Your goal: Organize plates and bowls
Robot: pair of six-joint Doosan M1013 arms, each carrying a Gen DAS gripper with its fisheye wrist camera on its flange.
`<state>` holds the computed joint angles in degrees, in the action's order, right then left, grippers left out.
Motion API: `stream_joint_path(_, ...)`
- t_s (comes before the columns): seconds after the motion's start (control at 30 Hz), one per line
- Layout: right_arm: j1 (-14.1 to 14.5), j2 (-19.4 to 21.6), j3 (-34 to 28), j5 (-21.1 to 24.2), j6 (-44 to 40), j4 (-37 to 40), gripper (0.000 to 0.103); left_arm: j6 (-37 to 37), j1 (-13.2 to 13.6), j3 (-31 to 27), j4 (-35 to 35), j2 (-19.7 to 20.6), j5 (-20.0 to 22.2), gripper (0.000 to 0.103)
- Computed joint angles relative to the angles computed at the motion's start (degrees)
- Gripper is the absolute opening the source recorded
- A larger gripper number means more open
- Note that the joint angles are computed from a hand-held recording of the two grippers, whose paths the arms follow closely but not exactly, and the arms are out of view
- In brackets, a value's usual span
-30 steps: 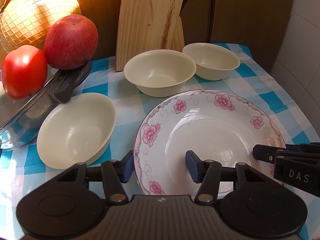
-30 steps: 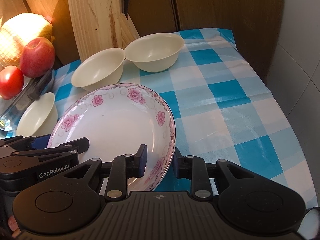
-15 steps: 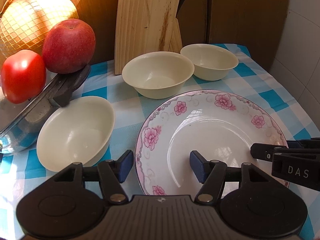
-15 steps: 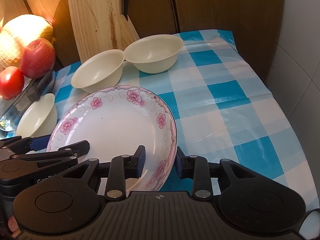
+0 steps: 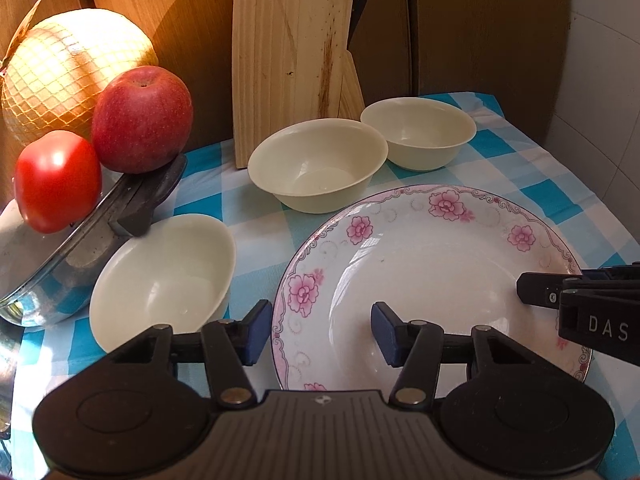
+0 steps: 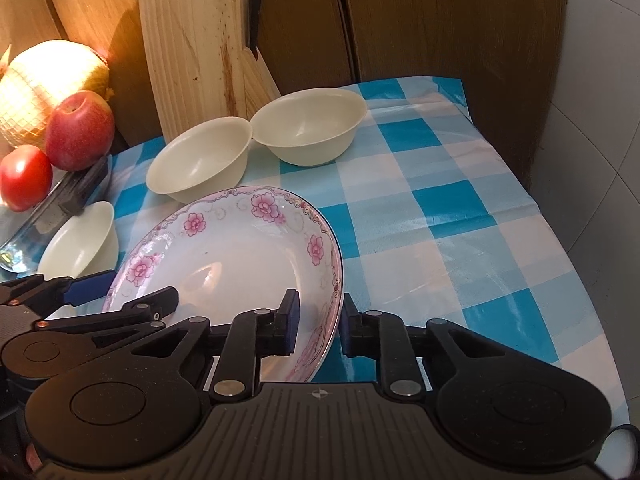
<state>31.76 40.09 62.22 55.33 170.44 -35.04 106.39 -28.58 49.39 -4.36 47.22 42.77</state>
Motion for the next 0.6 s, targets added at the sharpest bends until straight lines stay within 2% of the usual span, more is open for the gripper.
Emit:
stream_joint_path(0.17, -0.59, -0.91, 1.94, -2.79, 1.53, 2.42, 0.028, 1.65, 0.08, 0.87, -0.76, -0.43, -0.73, 0.047)
stream_joint_path(0.23, -0.59, -1.01, 2.48, -3.38, 2.23, 2.25, 0.031, 1.68, 0.25, -0.45, -1.44, 0.33, 1.55, 0.047)
stream_joint_path(0.43, -0.67, -0.95, 2.35, -3.78, 0.58, 3.04, 0.039, 0.95, 0.99, -2.24, -5.46, 1.53, 3.37, 0.051)
stream_joint_path(0.5, -0.76, -0.98, 2.40, -4.11, 0.46, 3.22, 0.035, 0.66, 0.91, -2.87, -5.71, 1.83, 4.07, 0.050)
stream_joint_path(0.6, -0.58, -0.58, 1.64, -2.85, 0.21, 2.98, 0.035, -1.35, 0.76, -3.00, -4.86, 1.84, 4.28, 0.048)
